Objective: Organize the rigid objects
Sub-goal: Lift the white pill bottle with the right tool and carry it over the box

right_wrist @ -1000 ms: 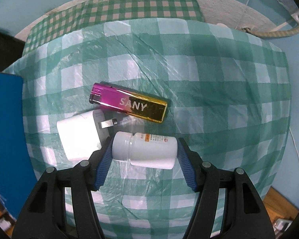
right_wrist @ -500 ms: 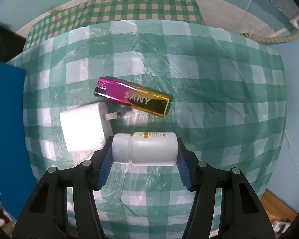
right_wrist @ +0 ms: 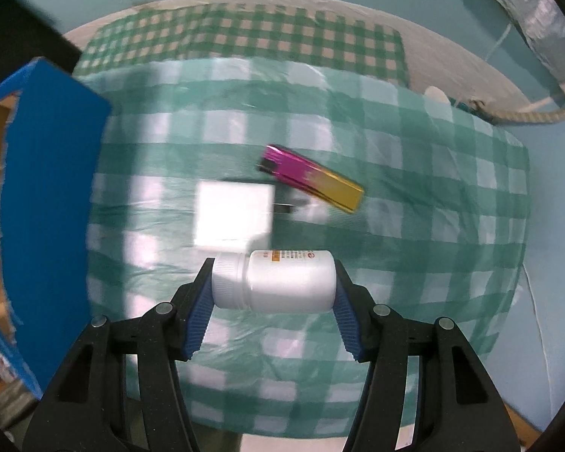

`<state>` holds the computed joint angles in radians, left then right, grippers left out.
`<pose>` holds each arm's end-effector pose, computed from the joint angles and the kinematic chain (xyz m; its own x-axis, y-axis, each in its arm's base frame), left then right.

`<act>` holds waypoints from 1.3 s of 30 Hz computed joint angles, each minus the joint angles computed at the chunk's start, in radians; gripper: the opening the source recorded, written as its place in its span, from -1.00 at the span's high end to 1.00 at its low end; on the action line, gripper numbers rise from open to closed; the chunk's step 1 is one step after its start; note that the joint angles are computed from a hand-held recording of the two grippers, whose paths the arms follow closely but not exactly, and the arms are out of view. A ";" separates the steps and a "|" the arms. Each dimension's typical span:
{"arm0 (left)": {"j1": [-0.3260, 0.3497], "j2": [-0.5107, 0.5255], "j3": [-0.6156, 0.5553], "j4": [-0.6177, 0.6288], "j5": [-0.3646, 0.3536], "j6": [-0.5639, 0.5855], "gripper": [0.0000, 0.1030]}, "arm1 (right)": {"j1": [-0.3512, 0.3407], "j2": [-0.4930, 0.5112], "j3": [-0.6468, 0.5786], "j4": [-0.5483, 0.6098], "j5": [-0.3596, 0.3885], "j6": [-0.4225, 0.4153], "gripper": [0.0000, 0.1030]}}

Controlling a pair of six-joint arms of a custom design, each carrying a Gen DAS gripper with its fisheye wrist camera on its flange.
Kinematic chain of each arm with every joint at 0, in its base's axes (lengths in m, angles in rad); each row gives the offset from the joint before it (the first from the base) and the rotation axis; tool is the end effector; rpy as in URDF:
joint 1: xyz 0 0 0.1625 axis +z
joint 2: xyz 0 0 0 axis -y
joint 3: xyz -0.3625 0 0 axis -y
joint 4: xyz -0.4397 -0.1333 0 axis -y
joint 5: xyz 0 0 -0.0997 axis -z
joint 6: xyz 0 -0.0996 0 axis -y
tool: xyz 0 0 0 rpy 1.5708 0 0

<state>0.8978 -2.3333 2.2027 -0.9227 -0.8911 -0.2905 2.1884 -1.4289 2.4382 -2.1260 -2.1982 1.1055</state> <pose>0.0074 -0.3050 0.3652 -0.5522 0.5028 -0.6651 0.4003 0.8596 0.3175 0.2577 -0.2335 0.0330 -0.6943 0.3502 0.6287 0.2231 0.9353 -0.2747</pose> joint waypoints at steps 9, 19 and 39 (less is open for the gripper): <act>0.003 0.000 -0.001 -0.006 -0.002 0.005 0.93 | 0.066 0.100 -0.112 -0.012 0.018 -0.053 -0.12; 0.007 0.008 -0.006 -0.010 -0.005 0.000 0.93 | 0.115 0.190 -0.224 -0.029 0.037 -0.124 -0.12; 0.009 0.012 -0.009 -0.024 -0.008 0.018 0.93 | 0.172 0.410 -0.465 -0.045 0.041 -0.318 -0.12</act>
<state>0.9071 -2.3213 2.1936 -0.9464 -0.8996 -0.2729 2.3607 -1.0188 1.9730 -2.1714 -2.1576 0.7873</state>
